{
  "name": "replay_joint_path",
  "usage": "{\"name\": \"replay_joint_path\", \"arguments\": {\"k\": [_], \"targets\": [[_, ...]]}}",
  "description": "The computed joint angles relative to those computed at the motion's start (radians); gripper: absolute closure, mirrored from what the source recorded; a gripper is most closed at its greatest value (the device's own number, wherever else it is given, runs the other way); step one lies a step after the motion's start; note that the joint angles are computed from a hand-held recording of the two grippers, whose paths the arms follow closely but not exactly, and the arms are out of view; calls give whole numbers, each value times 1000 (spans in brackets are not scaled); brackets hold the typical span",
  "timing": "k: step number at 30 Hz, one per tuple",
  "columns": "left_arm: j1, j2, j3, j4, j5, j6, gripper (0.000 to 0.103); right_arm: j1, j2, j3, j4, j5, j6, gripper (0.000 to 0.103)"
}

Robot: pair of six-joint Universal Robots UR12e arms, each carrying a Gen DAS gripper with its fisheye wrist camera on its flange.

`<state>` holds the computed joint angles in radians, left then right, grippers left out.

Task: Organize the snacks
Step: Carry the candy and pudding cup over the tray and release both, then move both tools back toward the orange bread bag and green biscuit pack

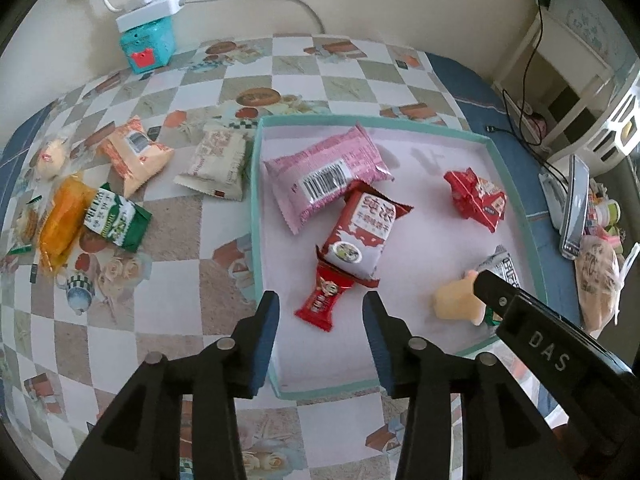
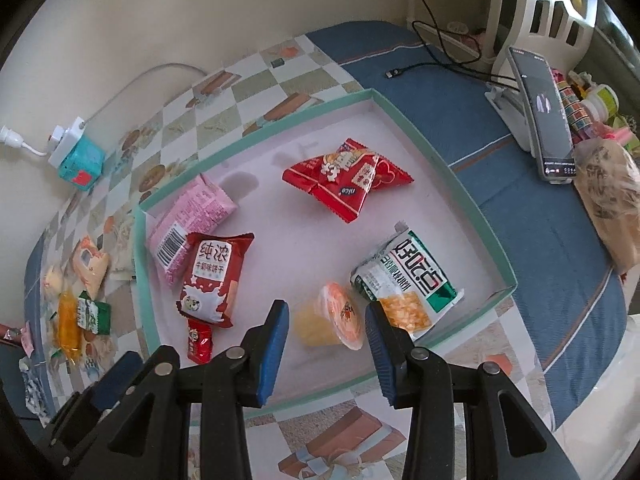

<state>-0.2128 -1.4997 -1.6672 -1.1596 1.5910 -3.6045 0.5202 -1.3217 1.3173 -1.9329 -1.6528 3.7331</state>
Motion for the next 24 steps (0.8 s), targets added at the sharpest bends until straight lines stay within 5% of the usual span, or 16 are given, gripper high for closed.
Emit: {"name": "replay_joint_path", "arguments": {"k": [10,24], "targets": [[67,48,-42,42,-5,-77,26,10,0,-12,-9,-30,-8,36],[166,125,-106,56,31,-191,17,58,30,-44,-72,-22,-104,9]]}}
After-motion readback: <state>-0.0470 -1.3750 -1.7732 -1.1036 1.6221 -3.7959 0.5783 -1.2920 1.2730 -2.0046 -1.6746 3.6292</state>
